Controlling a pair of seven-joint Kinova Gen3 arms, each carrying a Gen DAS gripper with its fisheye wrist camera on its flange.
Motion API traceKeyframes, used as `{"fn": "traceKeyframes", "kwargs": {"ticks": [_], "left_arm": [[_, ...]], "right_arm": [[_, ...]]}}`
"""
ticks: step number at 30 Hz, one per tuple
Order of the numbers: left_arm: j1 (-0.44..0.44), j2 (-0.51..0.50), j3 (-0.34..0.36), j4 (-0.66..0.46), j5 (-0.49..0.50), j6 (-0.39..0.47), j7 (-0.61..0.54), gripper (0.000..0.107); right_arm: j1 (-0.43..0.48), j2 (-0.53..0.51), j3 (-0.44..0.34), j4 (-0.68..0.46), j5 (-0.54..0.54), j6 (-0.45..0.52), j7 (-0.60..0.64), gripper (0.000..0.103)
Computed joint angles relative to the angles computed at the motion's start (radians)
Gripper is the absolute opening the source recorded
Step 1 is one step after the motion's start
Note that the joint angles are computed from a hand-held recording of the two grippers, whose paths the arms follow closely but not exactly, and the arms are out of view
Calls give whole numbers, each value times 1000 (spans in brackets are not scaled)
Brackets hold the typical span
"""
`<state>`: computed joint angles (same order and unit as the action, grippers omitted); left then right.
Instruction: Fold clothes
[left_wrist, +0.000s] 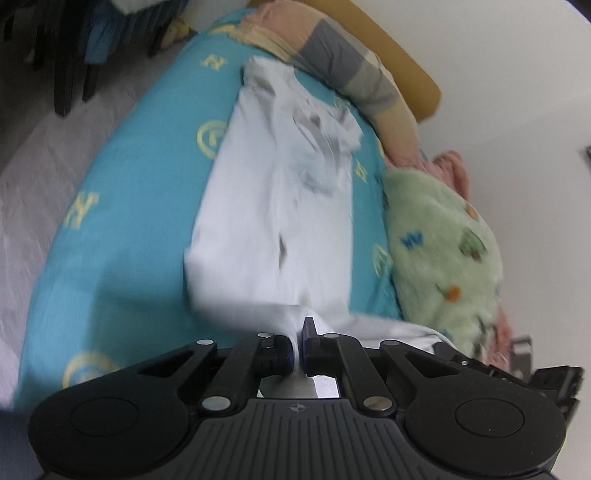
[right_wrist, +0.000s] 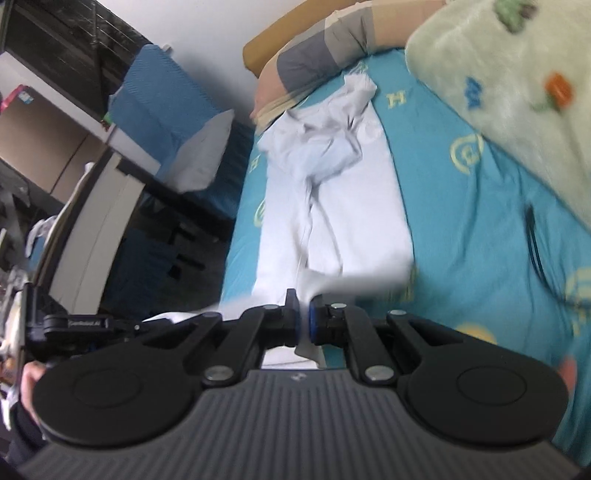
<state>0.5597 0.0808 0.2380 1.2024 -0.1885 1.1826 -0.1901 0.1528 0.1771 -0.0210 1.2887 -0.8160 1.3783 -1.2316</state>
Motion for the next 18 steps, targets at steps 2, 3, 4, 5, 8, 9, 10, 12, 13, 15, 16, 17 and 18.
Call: {"fn": "traceKeyframes", "kwargs": {"ticks": [2, 3, 4, 5, 8, 9, 10, 12, 13, 15, 16, 17, 18], "left_arm": [[-25, 40, -21, -24, -4, -18, -30, 4], [-33, 61, -33, -36, -12, -29, -43, 4], [-38, 84, -46, -47, -26, -42, -54, 4], [-41, 109, -60, -62, -43, -52, -65, 4], [-33, 210, -105, -159, -121, -23, -143, 4], [-29, 240, -125, -186, -145, -23, -164, 4], [-31, 264, -145, -197, -154, -41, -172, 4], [-46, 306, -178, -211, -155, -82, -178, 4], [-52, 323, -194, -209, -153, -106, -174, 4], [-61, 352, -223, -193, -159, -161, -161, 5], [-63, 362, -236, -179, -166, -193, -154, 5], [-61, 367, -250, -157, -178, -226, -148, 5], [-60, 374, -258, -143, -190, -250, -151, 5]], "right_arm": [[-45, 53, -11, -55, 44, -67, -46, 9], [-65, 83, -18, -85, 68, -97, -74, 9], [-84, 114, -25, -117, 94, -125, -105, 9], [-102, 146, -33, -147, 119, -152, -134, 9], [-137, 241, -72, -222, 164, -232, -154, 9], [-145, 277, -83, -253, 175, -250, -165, 9], [-154, 315, -93, -289, 185, -264, -180, 9], [-175, 389, -109, -367, 218, -287, -207, 9], [-182, 422, -118, -399, 231, -301, -214, 9], [-187, 478, -145, -440, 248, -348, -203, 9], [-184, 497, -164, -440, 248, -387, -179, 9], [-182, 511, -180, -436, 252, -419, -148, 9], [-182, 524, -194, -433, 258, -448, -114, 10]]}}
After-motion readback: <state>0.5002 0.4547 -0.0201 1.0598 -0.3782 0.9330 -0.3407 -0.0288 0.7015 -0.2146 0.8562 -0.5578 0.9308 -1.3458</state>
